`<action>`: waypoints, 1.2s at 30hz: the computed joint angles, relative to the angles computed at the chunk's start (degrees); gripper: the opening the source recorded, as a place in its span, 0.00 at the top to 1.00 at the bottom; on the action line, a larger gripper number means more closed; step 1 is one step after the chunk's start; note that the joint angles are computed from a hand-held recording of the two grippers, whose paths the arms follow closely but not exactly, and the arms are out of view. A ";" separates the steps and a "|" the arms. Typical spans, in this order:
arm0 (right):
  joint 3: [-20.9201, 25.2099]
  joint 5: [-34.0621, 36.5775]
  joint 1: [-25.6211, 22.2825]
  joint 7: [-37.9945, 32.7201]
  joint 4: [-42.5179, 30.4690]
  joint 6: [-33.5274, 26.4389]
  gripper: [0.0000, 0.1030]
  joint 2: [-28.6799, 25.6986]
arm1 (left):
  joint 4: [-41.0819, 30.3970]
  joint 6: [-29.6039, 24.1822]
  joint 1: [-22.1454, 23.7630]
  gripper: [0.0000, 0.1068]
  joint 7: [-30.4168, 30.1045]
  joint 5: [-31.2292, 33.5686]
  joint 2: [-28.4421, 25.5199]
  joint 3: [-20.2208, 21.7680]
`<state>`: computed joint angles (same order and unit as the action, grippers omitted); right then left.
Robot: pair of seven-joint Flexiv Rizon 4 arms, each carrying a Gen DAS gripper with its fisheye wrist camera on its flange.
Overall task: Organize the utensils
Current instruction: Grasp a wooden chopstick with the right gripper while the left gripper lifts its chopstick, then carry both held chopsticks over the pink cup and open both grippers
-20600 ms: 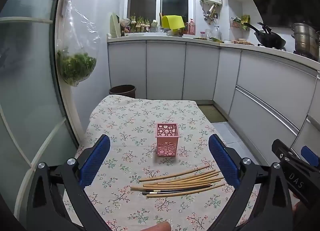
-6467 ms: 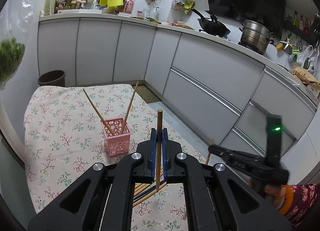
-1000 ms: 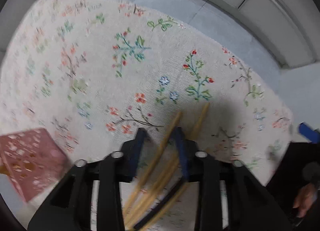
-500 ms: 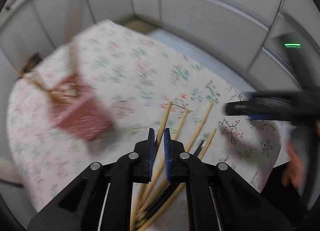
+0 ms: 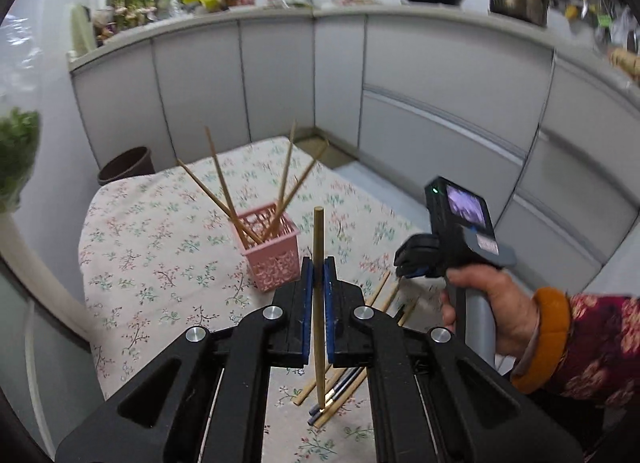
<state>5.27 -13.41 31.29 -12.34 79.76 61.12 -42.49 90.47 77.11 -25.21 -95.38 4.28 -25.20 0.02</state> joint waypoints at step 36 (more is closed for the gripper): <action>-11.26 -63.92 4.68 30.18 16.15 15.83 0.95 23.61 | -9.20 -4.48 -9.20 0.96 -46.51 31.83 4.02 10.09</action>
